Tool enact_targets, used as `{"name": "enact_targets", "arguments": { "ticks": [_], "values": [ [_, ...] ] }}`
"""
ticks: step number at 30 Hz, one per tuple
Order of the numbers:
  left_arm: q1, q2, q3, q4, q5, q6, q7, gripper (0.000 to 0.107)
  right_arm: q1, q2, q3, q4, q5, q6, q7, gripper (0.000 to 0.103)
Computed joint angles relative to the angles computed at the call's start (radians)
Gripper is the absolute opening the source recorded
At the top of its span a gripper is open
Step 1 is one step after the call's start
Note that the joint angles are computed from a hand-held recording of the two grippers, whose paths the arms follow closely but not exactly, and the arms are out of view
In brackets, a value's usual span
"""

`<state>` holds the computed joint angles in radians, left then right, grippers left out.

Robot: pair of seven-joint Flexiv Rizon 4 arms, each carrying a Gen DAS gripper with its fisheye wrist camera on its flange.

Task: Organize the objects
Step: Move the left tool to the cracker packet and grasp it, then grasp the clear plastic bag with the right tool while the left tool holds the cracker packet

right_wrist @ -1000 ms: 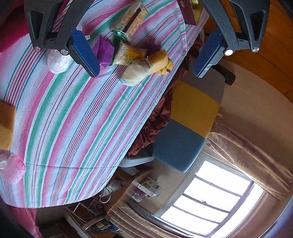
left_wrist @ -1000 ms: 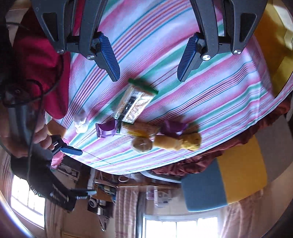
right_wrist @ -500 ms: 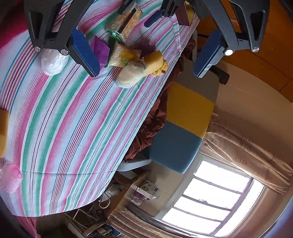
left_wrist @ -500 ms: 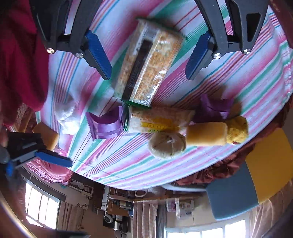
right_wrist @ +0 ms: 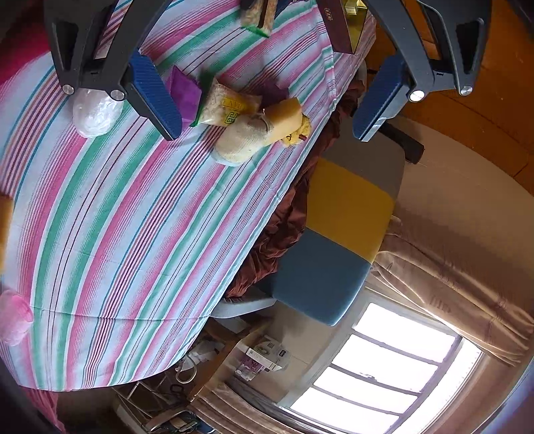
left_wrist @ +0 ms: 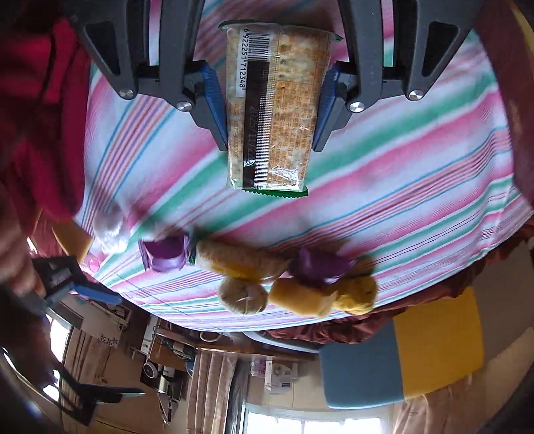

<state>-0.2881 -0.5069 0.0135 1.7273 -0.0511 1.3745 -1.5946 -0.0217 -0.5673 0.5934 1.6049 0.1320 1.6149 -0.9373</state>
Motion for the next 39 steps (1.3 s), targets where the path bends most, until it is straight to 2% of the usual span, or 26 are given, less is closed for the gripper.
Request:
{"name": "enact_targets", "arguments": {
  "ticks": [5, 7, 10, 14, 18, 20, 22, 24, 26, 31, 34, 36, 39],
  "values": [
    [-0.044, 0.050, 0.058, 0.113, 0.059, 0.119, -0.054, 0.048, 0.027, 0.009, -0.029, -0.017, -0.008, -0.070, -0.023, 0.103],
    [-0.061, 0.036, 0.077, 0.106, 0.074, 0.147, -0.063, 0.048, 0.032, 0.011, -0.032, -0.024, 0.007, -0.092, -0.044, 0.103],
    [-0.049, 0.021, 0.058, 0.108, 0.061, 0.184, -0.051, 0.048, 0.044, 0.019, -0.043, -0.032, 0.042, -0.124, -0.065, 0.103],
    [-0.026, 0.017, 0.026, 0.117, 0.027, 0.206, -0.022, 0.048, -0.035, 0.025, 0.048, -0.082, 0.097, -0.285, -0.187, 0.103],
    [0.002, 0.019, -0.014, 0.139, -0.012, 0.231, 0.011, 0.048, -0.026, 0.139, -0.041, -0.039, 0.090, -0.310, -0.224, 0.103],
    [0.006, 0.018, -0.023, 0.144, -0.027, 0.239, 0.023, 0.048, 0.015, 0.197, -0.129, -0.012, 0.037, -0.348, -0.205, 0.103],
    [0.016, 0.018, -0.037, 0.150, -0.043, 0.247, 0.036, 0.048, 0.038, 0.224, -0.177, -0.017, 0.006, -0.439, -0.221, 0.103],
    [0.016, 0.018, -0.039, 0.153, -0.054, 0.250, 0.045, 0.048, 0.053, 0.220, -0.195, -0.057, -0.012, -0.588, -0.271, 0.103],
    [0.014, 0.018, -0.040, 0.156, -0.063, 0.254, 0.052, 0.048, 0.117, 0.210, -0.255, -0.070, -0.108, -0.705, -0.251, 0.103],
    [0.003, 0.017, -0.032, 0.158, -0.075, 0.260, 0.064, 0.048, 0.216, 0.140, -0.330, -0.158, -0.180, -0.925, -0.314, 0.100],
    [0.016, 0.019, -0.048, 0.166, -0.084, 0.267, 0.075, 0.048, 0.265, 0.071, -0.364, -0.263, -0.209, -1.133, -0.406, 0.099],
    [0.016, 0.018, -0.049, 0.167, -0.088, 0.269, 0.079, 0.048, 0.320, 0.051, -0.414, -0.269, -0.289, -1.194, -0.429, 0.099],
    [0.016, 0.018, -0.050, 0.168, -0.094, 0.270, 0.084, 0.048, 0.346, 0.022, -0.444, -0.290, -0.297, -1.236, -0.453, 0.099]
  ]
}}
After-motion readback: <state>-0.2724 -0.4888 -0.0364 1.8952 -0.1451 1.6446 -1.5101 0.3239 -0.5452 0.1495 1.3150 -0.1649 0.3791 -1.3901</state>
